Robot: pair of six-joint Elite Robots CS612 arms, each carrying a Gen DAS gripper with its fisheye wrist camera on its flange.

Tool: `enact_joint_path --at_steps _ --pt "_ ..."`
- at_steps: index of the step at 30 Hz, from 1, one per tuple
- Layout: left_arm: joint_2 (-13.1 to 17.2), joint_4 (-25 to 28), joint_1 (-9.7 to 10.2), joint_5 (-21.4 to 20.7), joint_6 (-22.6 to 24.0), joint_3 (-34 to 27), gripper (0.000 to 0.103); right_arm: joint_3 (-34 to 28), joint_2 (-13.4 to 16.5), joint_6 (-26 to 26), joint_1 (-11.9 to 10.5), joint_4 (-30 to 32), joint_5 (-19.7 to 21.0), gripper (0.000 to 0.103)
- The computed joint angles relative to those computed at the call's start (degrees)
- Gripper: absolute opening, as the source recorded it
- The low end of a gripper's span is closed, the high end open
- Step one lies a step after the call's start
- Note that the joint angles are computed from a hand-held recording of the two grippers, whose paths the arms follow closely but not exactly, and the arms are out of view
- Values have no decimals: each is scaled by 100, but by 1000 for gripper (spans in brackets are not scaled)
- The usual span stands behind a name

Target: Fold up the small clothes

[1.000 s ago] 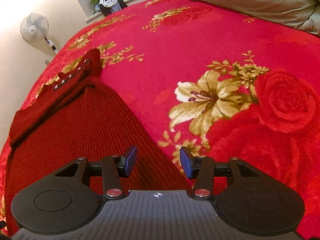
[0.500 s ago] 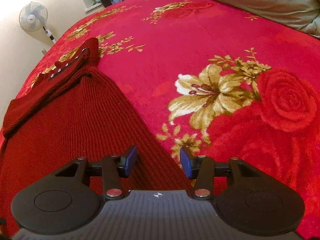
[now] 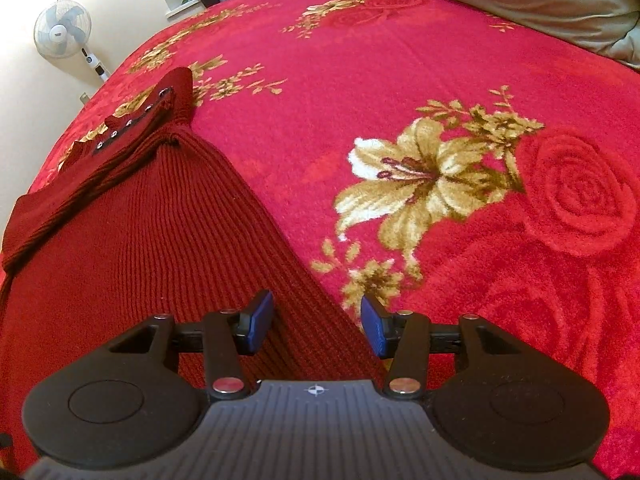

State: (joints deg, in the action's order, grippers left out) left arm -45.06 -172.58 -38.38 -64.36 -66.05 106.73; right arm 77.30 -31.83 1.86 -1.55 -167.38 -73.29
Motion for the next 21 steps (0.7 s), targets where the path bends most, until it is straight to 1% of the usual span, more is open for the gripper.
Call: enact_joint_path --at_steps 2,5,8,10,13,15,16,18,19,21 --pt "9 2 11 -68 55 -28 52 -18 -7 -66 11 89 -44 51" --pt "8 257 23 -119 177 -124 52 -85 -7 -133 22 313 -76 51" --pt "1 336 72 -242 125 -159 52 -151 -23 -217 28 568 -54 51" --pt "-1 350 113 -329 62 -180 52 -253 -42 -280 11 923 40 51" --pt "1 352 162 -412 -14 -216 52 -465 -43 -491 2 1489 25 52" --pt "4 386 182 -435 -63 -246 51 -619 -28 -651 2 1865 -1 52" --pt "3 405 181 -418 -61 -257 51 -686 -22 -756 15 1989 -101 52" --pt "-18 409 175 -358 -123 -225 49 -758 -22 -1072 52 2051 -348 52" --pt "-29 350 173 -350 -189 -186 49 -756 -21 -1227 55 1985 -391 53" --pt "-39 245 168 -402 -274 -122 47 -723 -18 -1505 10 1937 -224 55"
